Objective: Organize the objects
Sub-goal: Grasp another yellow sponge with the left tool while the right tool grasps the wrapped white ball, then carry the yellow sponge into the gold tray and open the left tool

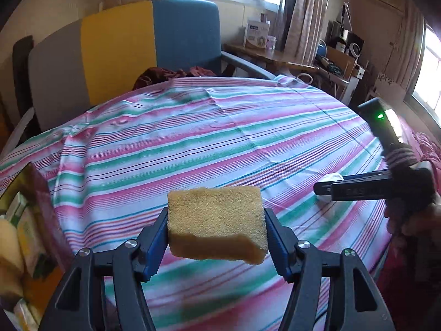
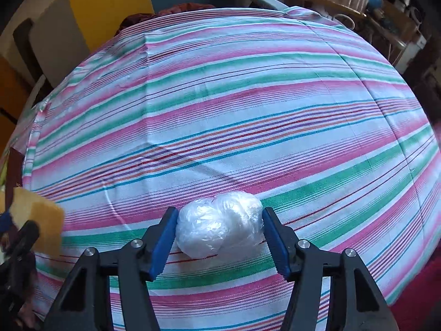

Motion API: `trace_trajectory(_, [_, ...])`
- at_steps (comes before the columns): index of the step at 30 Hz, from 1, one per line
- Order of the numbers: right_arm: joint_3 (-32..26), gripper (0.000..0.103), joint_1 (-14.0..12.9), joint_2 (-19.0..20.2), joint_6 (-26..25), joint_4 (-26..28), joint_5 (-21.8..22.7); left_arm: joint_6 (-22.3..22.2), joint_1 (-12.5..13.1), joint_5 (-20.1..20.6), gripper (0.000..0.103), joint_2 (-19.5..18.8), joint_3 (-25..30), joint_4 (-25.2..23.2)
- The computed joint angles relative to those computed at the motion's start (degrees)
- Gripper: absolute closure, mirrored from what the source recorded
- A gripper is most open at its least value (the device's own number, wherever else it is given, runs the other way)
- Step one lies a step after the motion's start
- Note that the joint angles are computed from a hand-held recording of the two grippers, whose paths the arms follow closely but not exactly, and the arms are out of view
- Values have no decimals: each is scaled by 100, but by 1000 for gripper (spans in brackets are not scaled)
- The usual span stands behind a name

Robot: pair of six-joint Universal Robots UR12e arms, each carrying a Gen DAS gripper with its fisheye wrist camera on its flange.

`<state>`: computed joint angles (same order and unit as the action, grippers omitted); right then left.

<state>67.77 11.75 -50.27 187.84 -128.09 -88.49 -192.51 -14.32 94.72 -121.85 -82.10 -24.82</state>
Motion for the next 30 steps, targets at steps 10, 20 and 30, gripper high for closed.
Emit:
trace_trajectory(10, [65, 44, 50, -15, -273, -52, -327, -535, 10, 780, 38, 597, -749, 680])
trace_trajectory(20, [280, 44, 38, -116, -522, -331, -495, -1391, 242, 1363, 38, 1223, -1561, 876])
trace_trajectory(30, [225, 44, 119, -83, -670, -335, -601, -2896, 777, 1937, 38, 1988, -2571, 579])
